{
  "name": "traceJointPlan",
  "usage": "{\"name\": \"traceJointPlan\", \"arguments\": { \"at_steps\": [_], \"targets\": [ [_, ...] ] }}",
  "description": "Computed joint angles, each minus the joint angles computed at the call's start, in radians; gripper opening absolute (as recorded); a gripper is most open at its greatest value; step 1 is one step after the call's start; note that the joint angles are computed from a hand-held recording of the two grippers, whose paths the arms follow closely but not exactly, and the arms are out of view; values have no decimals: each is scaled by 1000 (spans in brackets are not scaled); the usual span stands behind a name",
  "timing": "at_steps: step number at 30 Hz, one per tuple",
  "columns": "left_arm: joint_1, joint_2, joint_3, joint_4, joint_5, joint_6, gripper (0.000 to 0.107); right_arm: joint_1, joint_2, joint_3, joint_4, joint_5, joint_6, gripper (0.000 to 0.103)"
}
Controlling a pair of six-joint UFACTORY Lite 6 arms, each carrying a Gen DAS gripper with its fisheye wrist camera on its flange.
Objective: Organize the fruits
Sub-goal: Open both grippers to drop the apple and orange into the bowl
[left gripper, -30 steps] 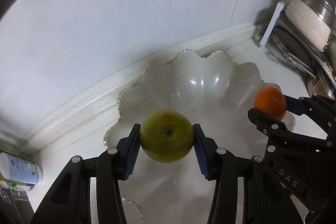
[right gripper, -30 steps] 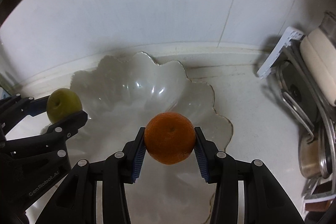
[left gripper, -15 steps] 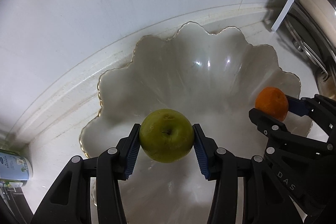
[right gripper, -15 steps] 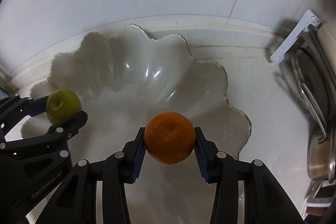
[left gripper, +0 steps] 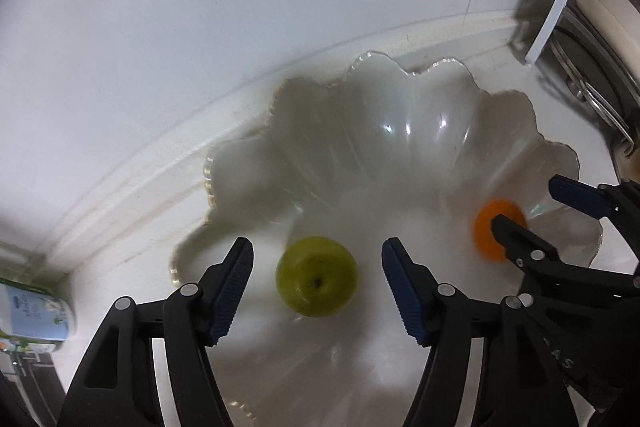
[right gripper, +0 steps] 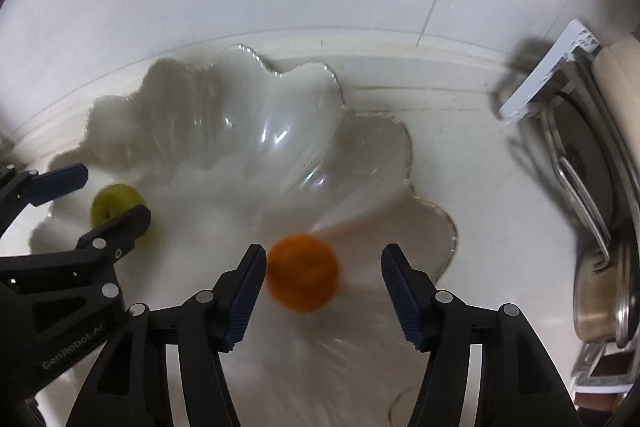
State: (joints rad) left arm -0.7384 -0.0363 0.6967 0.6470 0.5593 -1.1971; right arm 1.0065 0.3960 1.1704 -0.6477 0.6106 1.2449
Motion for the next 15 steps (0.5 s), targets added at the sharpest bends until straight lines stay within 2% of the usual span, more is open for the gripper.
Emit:
{"name": "traceJointPlan", "arguments": {
  "at_steps": [8,10,15],
  "targets": [
    [-119,-196,-43,65,168,-98,67,68,-203,-140,-100,80,162,61],
    [-167,-251,-52,79,212,-125,72,104,-246,-165,-130,108,219,61],
    [-306,-360,-61,129,347,-218,72,240,-352,-195,-166,253,338,61]
  ]
}}
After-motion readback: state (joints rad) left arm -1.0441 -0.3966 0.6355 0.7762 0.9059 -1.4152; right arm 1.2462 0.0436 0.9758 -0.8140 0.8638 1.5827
